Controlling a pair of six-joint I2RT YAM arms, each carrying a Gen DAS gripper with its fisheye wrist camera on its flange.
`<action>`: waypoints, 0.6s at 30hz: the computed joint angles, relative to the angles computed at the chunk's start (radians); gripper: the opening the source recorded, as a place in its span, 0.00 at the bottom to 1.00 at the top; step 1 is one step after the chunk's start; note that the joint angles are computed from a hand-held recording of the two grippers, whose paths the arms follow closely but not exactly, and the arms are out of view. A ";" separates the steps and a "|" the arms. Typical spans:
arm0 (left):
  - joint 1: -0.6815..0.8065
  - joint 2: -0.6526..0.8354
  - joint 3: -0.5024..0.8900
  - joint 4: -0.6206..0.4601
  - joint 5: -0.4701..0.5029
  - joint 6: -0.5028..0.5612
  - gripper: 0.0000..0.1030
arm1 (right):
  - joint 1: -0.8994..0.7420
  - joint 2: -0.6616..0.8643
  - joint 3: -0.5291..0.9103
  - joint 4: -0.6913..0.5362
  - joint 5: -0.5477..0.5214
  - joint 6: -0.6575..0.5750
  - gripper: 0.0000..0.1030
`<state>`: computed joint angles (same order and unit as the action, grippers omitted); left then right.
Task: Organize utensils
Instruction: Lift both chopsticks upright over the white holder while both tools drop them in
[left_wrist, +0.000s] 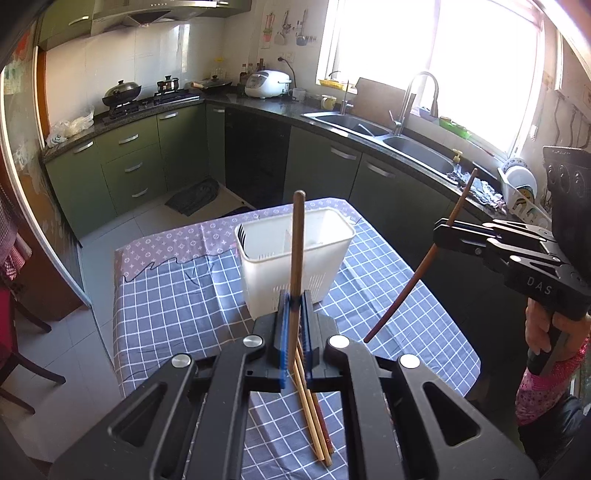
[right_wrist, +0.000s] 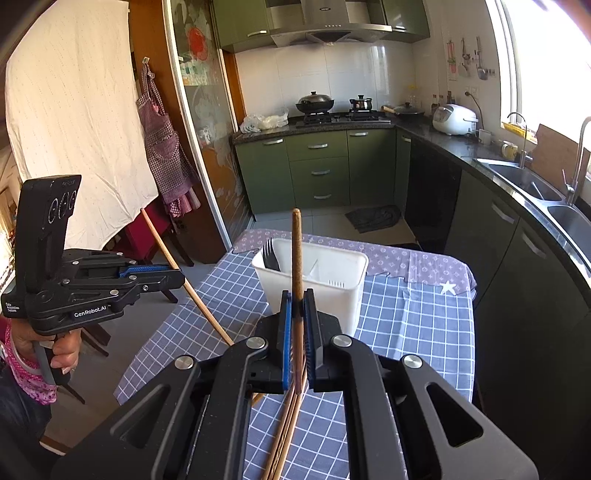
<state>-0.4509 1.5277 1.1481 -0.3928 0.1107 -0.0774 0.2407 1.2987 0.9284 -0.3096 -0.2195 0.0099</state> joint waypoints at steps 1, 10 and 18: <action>0.000 -0.004 0.022 -0.010 0.003 0.002 0.06 | 0.000 -0.001 0.018 -0.008 0.003 -0.001 0.07; -0.016 -0.009 0.220 0.033 -0.080 -0.003 0.06 | -0.014 0.009 0.146 -0.054 0.014 -0.009 0.07; -0.014 0.148 0.339 0.126 -0.126 -0.035 0.06 | -0.063 0.079 0.344 -0.087 -0.016 0.012 0.07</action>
<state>-0.4652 1.6755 1.4872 -0.2664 -0.0158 -0.1121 0.1780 1.3782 1.2724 -0.3969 -0.2351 0.0222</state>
